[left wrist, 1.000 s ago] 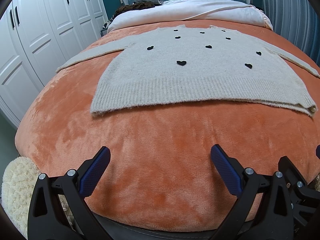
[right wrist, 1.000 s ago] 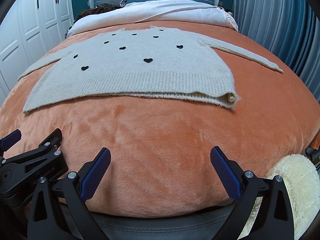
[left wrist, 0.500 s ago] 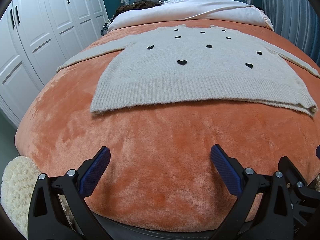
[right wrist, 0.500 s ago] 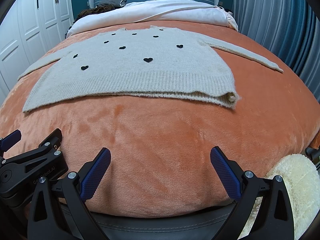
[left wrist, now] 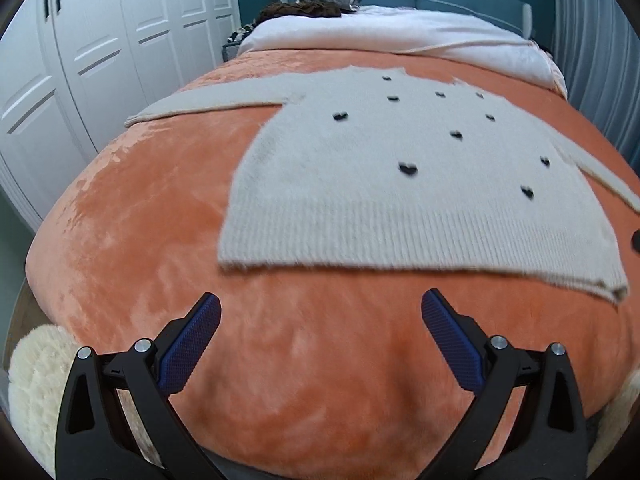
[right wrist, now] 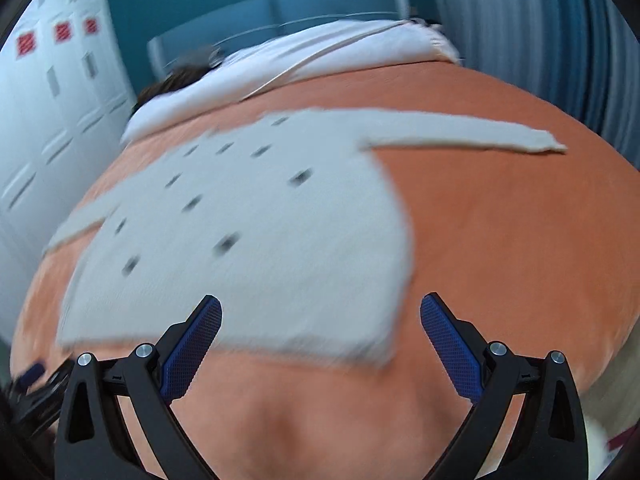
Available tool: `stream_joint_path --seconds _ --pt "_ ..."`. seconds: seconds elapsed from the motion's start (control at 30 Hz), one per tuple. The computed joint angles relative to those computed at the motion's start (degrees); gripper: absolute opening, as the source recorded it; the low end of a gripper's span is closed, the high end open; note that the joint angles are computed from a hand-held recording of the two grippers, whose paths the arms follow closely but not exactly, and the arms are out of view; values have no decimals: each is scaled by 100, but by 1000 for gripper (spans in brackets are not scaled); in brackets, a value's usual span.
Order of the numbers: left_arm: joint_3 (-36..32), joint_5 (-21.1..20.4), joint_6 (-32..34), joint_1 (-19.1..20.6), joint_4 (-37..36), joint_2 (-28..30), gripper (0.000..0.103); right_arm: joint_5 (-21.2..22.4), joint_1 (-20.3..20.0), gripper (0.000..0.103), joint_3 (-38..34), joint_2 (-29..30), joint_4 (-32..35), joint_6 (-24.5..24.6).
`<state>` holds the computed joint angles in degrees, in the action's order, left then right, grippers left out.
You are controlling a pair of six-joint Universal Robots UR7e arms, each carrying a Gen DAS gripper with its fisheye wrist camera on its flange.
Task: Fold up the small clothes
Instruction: 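Grasp a sweater sleeve with the right tool and fold it across the body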
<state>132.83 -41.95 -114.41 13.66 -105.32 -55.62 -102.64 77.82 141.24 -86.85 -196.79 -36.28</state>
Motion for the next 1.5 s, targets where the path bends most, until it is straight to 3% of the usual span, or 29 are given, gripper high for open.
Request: stream_joint_path --seconds 0.17,0.33,0.47,0.57,0.6,0.7,0.8,0.97,1.07,1.1,1.13,1.17,1.3,1.37,1.5 --pt "-160 511 24 391 295 -326 98 -118 -530 98 -2205 598 731 802" --pt "-281 876 304 843 -143 -378 98 -339 -1050 98 -4380 1468 1960 2405" --pt "-363 1010 988 1200 -995 -192 98 -188 -1351 97 -5461 2028 2502 3422" --pt "-529 1107 1513 1425 -1380 26 98 -289 -1358 93 -5978 2397 2634 3558" --pt "-550 1139 1660 1475 -1523 71 98 -415 -1313 84 -6101 2503 2541 3472" --pt "-563 1217 2184 1641 -2153 187 98 -185 -1193 15 -6609 2754 3082 3461" --pt "-572 1361 2422 1762 -2459 223 98 682 -917 14 -6483 2693 2891 3278" --pt "-508 1684 2993 1882 -3255 150 98 2254 187 14 -5885 2554 3246 1531" --pt "-549 1866 3557 2004 -3934 121 98 2698 794 18 -5480 2757 3828 743" --pt "-572 1848 3914 2089 -4384 127 98 2659 958 21 -5346 2909 3929 526" --pt "-593 1817 4217 2169 -4792 143 98 2529 1066 37 -5262 3055 3933 388" --pt "-617 1781 4508 2256 -5214 172 98 2288 1173 44 -5144 3251 3863 293" --pt "-840 1379 5636 2723 -6763 343 98 1744 1097 46 -4676 3475 3634 420" --pt "-1072 1121 5967 3015 -7075 431 98 1770 823 46 -4349 3222 3500 716" --pt "-1736 602 6551 3621 -7559 754 98 1602 321 58 -4019 2781 2910 1172"
